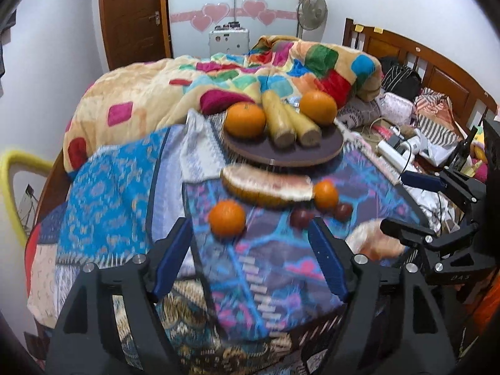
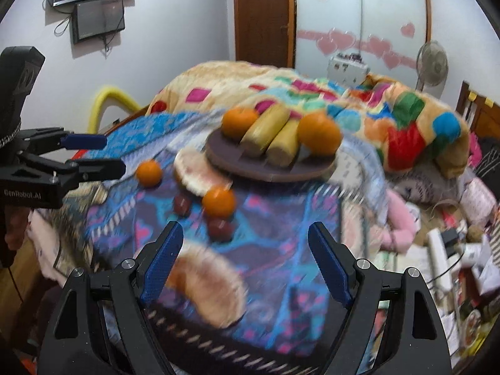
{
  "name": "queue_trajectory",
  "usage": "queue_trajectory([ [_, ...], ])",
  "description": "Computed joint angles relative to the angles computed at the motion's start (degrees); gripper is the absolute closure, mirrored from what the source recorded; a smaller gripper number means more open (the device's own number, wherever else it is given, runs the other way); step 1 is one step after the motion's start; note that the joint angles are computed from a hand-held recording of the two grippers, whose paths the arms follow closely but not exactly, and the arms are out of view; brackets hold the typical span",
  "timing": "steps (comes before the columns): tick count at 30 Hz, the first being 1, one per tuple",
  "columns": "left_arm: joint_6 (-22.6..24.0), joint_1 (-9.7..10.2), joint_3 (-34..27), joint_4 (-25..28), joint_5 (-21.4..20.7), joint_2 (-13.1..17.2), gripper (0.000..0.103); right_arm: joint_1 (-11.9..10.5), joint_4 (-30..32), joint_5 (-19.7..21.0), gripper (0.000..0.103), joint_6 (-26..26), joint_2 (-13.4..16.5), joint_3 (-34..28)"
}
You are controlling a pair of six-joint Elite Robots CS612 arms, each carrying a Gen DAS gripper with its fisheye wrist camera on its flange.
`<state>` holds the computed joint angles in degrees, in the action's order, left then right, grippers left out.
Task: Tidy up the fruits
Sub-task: 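Open both tools and withdraw them from the plate, then grasp a pink pomelo segment with the right tool while the left tool grasps a tangerine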
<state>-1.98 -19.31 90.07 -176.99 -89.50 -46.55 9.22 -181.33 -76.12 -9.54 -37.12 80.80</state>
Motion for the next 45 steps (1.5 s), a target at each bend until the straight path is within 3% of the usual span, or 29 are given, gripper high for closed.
queue_trajectory([
  [7,0.3,0.28,2.0,0.7,-0.4,0.1,0.026,0.2,3.4,2.1,0.023,-3.2,0.1,0.9],
  [10,0.6,0.28,2.3,0.6,-0.3,0.2,0.026,0.2,3.3,3.0,0.028,-4.0,0.1,1.1],
  [12,0.6,0.30,2.3,0.6,-0.2,0.3,0.026,-0.1,3.6,4.1,0.041,-4.2,0.0,1.2],
  [15,0.5,0.45,2.1,0.6,-0.4,0.4,0.026,-0.1,2.5,2.4,0.059,-4.5,-0.2,1.9],
  [19,0.1,0.70,1.4,0.8,-0.4,0.8,0.026,-0.9,1.8,1.6,0.062,-3.2,-0.7,3.0],
  [28,-0.6,1.19,-0.7,2.6,-1.2,2.2,0.026,-1.5,-1.1,-6.3,0.062,6.0,0.4,1.7],
  [32,0.6,1.13,-1.5,3.2,-1.2,2.6,0.026,-1.5,0.2,-4.8,0.058,4.0,0.6,0.8],
  [37,1.6,1.41,-3.0,4.3,-1.5,3.3,0.026,-1.3,1.7,-4.1,0.044,-1.1,1.3,-0.8],
  [41,1.8,1.65,-4.5,5.2,-2.0,4.0,0.033,-1.4,2.5,-3.1,0.048,-2.4,2.0,-2.1],
  [45,2.1,1.69,-6.1,6.2,-1.7,4.8,0.040,-1.2,0.7,-4.5,0.061,-1.8,2.4,-2.5],
])
